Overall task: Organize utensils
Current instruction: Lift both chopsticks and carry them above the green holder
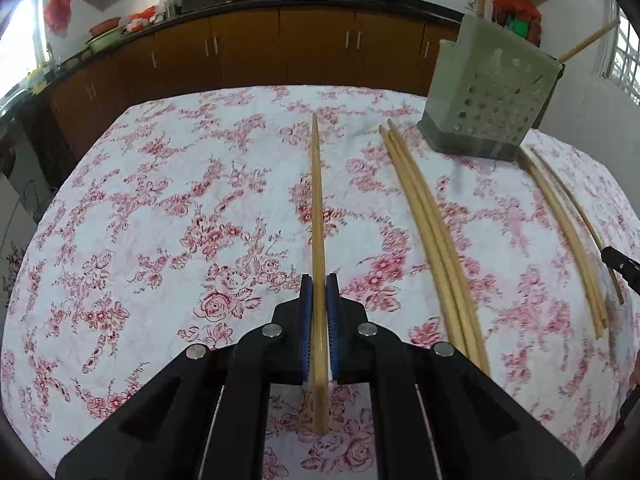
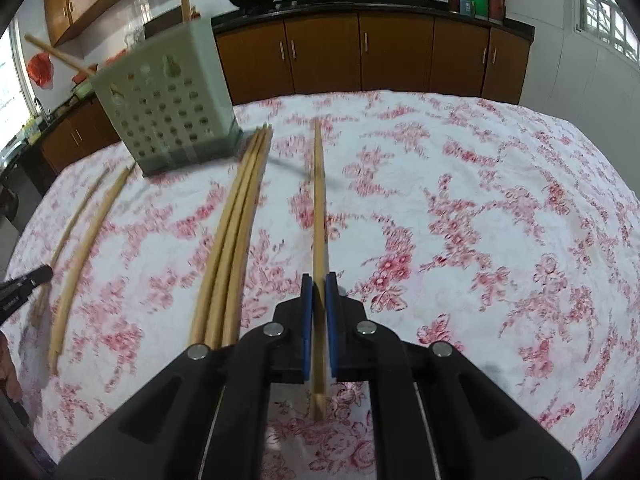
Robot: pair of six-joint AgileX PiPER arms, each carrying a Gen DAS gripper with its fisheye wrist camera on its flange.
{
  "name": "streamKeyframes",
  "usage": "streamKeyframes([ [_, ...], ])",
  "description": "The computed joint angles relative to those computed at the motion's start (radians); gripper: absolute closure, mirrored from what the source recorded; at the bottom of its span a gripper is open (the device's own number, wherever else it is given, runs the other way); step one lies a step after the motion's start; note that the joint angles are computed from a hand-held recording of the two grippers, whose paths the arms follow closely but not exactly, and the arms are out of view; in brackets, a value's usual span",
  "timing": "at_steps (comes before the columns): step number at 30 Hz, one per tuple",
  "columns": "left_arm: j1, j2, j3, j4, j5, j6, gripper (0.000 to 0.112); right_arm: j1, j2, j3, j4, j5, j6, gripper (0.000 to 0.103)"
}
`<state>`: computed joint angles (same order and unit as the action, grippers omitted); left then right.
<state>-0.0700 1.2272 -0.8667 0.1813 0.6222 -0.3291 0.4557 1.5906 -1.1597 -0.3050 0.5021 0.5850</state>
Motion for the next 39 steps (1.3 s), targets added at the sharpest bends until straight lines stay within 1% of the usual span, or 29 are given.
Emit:
streamKeyframes([
  [5,0.014,-0.073,-0.065,-0.032,0.024,0.042,0.105,-0.002,-0.087,-0.014,-0.047,-0.011,0.032,0.095],
  [9,0.066,-0.099,-0.151,-0.116,0.037,0.101,0.105,0.009,-0.149,-0.035,-0.133,-0.022,0.108,0.095],
  [12,0.106,-0.110,-0.207,-0.195,0.037,0.145,0.105,0.003,-0.169,-0.062,-0.166,-0.036,0.137,0.095],
  [14,0.109,-0.111,-0.231,-0.208,0.037,0.146,0.105,0.008,-0.176,-0.074,-0.202,-0.041,0.167,0.095],
  [18,0.094,-0.095,-0.272,-0.173,0.033,0.123,0.105,0.019,-0.175,-0.087,-0.276,-0.059,0.231,0.095],
  [21,0.081,-0.080,-0.312,-0.159,0.045,0.125,0.105,0.029,-0.193,-0.098,-0.318,-0.066,0.268,0.095],
  [22,0.080,-0.084,-0.323,-0.161,0.051,0.131,0.105,0.026,-0.200,-0.110,-0.296,-0.072,0.247,0.095],
  [25,0.092,-0.102,-0.377,-0.228,0.089,0.202,0.105,0.016,-0.233,-0.168,-0.169,-0.073,0.119,0.095],
  [27,0.098,-0.108,-0.426,-0.291,0.127,0.256,0.105,0.011,-0.249,-0.226,-0.053,-0.066,-0.005,0.095],
  [29,0.068,-0.107,-0.476,-0.284,0.158,0.258,0.105,0.009,-0.251,-0.290,0.066,-0.056,-0.124,0.095],
  [30,0.045,-0.106,-0.496,-0.266,0.168,0.245,0.105,0.014,-0.247,-0.320,0.093,-0.050,-0.155,0.095],
  [32,-0.009,-0.101,-0.550,-0.228,0.187,0.220,0.105,0.030,-0.234,-0.375,0.106,-0.048,-0.180,0.095],
  [34,-0.046,-0.090,-0.586,-0.209,0.188,0.201,0.105,0.058,-0.200,-0.437,0.037,-0.038,-0.141,0.095],
  [39,-0.156,-0.037,-0.687,-0.080,0.157,0.085,0.105,0.080,-0.104,-0.558,0.017,-0.032,-0.130,0.095],
])
